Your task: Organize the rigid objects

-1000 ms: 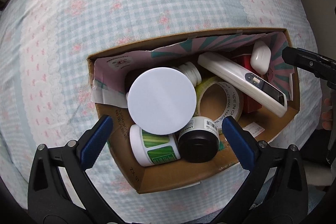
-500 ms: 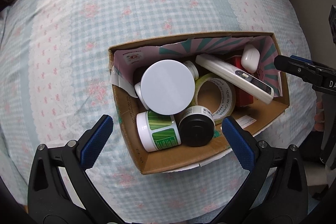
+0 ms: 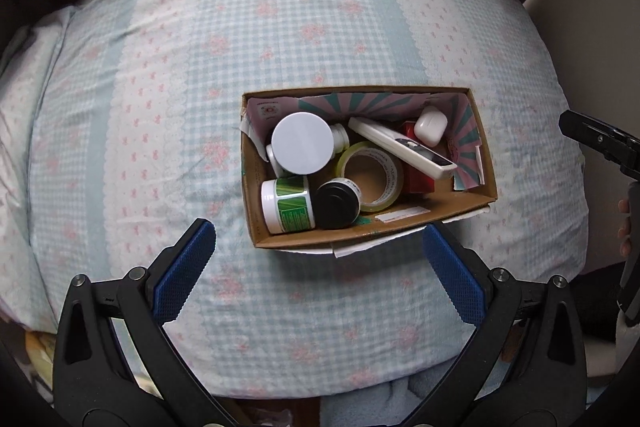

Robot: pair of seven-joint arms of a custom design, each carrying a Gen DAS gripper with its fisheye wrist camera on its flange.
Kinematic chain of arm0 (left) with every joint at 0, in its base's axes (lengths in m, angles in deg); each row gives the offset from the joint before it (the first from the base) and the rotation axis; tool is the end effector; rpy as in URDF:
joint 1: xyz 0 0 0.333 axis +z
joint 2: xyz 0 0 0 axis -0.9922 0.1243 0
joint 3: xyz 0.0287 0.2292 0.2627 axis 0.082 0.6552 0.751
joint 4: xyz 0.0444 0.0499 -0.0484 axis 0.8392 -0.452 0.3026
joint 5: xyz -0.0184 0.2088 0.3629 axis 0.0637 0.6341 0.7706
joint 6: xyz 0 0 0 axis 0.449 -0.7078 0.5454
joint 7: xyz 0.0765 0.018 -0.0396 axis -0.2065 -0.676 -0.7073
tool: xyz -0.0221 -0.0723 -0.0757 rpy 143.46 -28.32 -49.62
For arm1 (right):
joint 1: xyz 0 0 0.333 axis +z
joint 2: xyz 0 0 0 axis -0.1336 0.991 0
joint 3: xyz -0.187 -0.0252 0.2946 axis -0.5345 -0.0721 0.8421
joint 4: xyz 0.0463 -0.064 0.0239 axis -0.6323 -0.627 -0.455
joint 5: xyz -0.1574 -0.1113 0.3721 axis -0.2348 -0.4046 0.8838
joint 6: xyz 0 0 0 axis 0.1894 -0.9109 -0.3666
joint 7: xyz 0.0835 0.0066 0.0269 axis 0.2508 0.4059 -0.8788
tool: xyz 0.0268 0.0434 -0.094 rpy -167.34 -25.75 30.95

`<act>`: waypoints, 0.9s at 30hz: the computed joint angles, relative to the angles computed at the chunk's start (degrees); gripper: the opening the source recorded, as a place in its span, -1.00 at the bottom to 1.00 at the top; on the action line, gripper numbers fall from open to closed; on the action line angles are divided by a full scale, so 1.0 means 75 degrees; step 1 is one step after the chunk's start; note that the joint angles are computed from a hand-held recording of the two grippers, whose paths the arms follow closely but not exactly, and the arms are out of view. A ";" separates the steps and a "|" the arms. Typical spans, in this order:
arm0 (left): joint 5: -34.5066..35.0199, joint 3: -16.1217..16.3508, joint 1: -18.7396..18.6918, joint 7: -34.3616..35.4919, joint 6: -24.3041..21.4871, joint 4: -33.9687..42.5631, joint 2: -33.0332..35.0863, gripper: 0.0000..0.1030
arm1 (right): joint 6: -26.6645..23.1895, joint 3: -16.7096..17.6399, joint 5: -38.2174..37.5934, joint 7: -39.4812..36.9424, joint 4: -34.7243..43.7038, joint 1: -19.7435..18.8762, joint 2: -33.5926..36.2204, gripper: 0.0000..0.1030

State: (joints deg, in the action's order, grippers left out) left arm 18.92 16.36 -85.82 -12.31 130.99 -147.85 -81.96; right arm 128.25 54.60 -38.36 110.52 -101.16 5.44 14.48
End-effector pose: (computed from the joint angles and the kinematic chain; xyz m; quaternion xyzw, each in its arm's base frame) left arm 0.3558 -0.1066 0.5407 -0.7749 0.6156 -0.1377 0.0407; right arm 0.4959 0.0933 0.5662 -0.7428 0.6371 -0.0361 0.2026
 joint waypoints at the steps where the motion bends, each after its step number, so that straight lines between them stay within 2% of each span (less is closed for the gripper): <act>1: 0.0065 -0.0098 0.0050 -0.0199 -0.0106 0.0139 -0.0156 1.00 | -0.0024 -0.0025 -0.0098 -0.0086 -0.0009 -0.0040 -0.0232 1.00; 7: 0.0454 -0.0644 0.0184 -0.1258 -0.0254 0.1273 -0.0933 1.00 | -0.0288 -0.0188 -0.0799 -0.0234 0.0231 -0.0268 -0.1627 1.00; 14: 0.1304 -0.1372 0.0352 -0.2161 -0.0031 0.2582 -0.1294 1.00 | -0.0287 -0.0298 -0.1449 0.0132 0.0538 -0.0511 -0.2907 1.00; 17: 0.1599 -0.1628 0.0408 -0.2469 -0.0059 0.2788 -0.1456 1.00 | -0.0227 -0.0299 -0.1680 0.0254 0.0461 -0.0539 -0.3367 1.00; 21: 0.1633 -0.1792 0.0233 -0.2828 0.0185 0.2627 -0.1776 1.00 | -0.0098 -0.0299 -0.1932 0.0292 0.0143 -0.0497 -0.3968 1.00; 27: 0.1911 -0.2172 0.0168 -0.3056 -0.0102 0.2728 -0.1953 1.00 | 0.0017 -0.0299 -0.2281 0.0425 -0.0284 -0.0539 -0.4519 1.00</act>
State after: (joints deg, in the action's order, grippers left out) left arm 33.26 0.07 -84.56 -35.22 130.23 -127.39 -96.61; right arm 128.38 52.36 -55.46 113.70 -103.29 1.40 -19.42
